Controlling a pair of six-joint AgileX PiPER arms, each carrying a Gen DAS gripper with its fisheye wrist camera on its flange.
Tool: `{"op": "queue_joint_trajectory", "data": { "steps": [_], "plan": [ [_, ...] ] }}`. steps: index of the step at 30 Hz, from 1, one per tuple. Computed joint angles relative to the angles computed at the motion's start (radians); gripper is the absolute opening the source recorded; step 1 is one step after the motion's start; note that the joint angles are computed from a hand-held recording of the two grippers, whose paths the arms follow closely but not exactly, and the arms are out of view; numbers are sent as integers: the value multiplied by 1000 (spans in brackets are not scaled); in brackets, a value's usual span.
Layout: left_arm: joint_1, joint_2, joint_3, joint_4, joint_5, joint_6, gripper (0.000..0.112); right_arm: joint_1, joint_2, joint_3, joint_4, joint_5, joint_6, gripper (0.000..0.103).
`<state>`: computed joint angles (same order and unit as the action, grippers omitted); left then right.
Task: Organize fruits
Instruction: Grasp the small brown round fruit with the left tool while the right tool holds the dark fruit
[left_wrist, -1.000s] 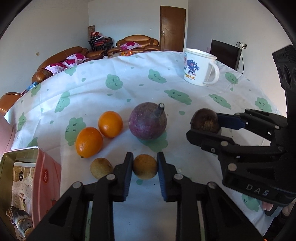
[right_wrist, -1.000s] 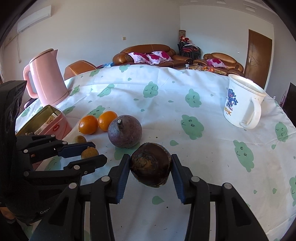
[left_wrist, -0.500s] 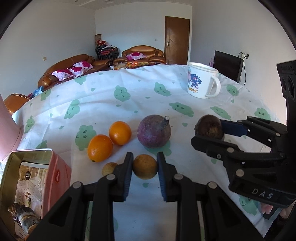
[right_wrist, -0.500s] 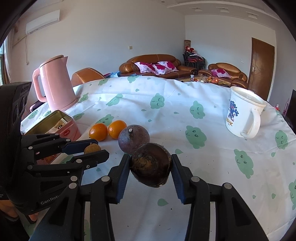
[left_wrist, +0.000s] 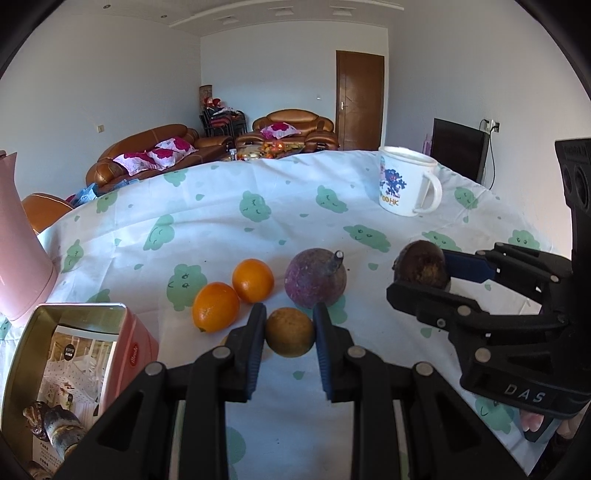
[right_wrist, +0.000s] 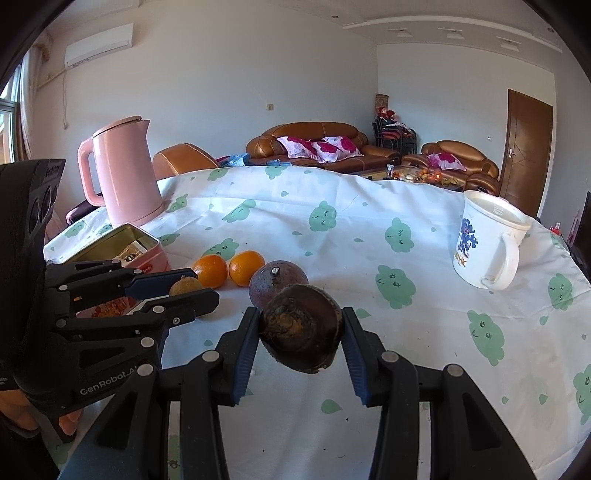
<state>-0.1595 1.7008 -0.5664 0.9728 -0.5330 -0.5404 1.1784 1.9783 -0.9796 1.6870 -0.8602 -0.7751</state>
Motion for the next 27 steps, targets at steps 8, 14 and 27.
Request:
{"op": "queue_joint_trajectory", "data": {
  "steps": [8,14,27],
  "plan": [
    [10,-15,29,-60,-35,59,27,18,6,-5,-17,-33,9,46],
    [25,-22,49,-92,-68,93,27,36,9,-6,-27,-63,13,46],
    [45,-39,85,-145,-122,147,27,64,10,3,-59,-114,39,46]
  ]
}}
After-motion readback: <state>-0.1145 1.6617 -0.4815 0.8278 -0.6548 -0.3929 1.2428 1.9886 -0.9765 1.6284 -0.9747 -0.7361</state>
